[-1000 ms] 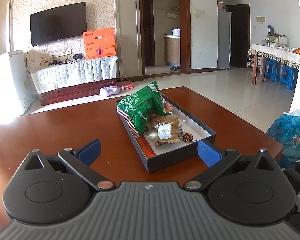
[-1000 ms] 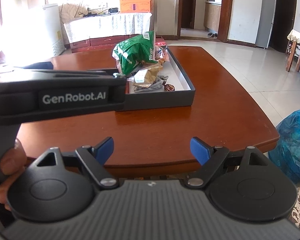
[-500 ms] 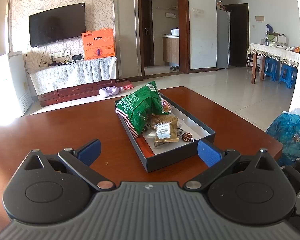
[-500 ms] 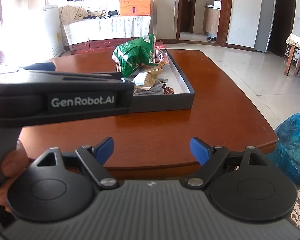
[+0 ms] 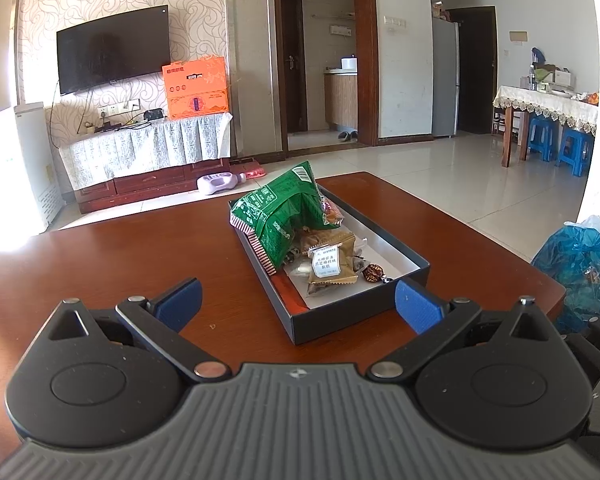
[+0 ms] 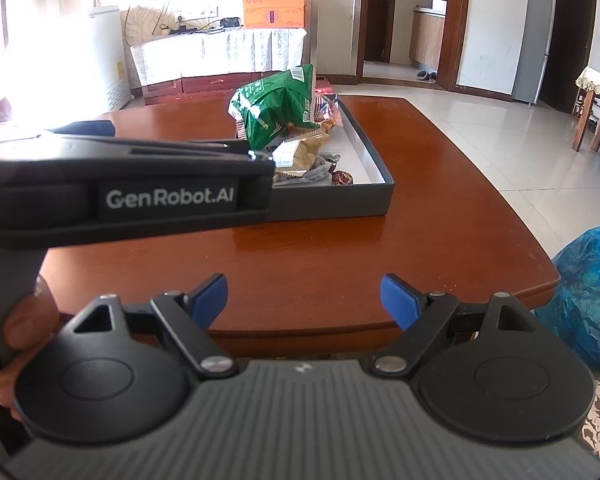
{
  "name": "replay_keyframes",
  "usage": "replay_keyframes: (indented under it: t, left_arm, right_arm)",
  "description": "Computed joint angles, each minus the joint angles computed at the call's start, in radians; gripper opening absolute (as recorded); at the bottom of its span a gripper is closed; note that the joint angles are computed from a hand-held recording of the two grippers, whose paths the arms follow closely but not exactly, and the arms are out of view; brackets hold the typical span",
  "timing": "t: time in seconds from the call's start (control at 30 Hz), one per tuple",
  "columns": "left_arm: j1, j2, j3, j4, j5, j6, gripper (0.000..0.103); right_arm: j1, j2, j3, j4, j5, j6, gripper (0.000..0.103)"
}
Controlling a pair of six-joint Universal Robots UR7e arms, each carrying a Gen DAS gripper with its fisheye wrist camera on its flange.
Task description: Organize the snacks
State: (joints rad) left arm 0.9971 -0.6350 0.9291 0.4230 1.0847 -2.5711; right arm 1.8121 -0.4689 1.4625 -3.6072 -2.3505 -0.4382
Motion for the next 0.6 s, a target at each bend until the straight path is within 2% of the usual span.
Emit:
replay_keyframes:
  t: [0.6]
  left_arm:
    - [0.003,0.006,-0.01,0.013,0.003,0.0,0.103]
  right_arm:
    - [-0.004,-0.004,-0.002,0.022,0.007,0.012,0.085]
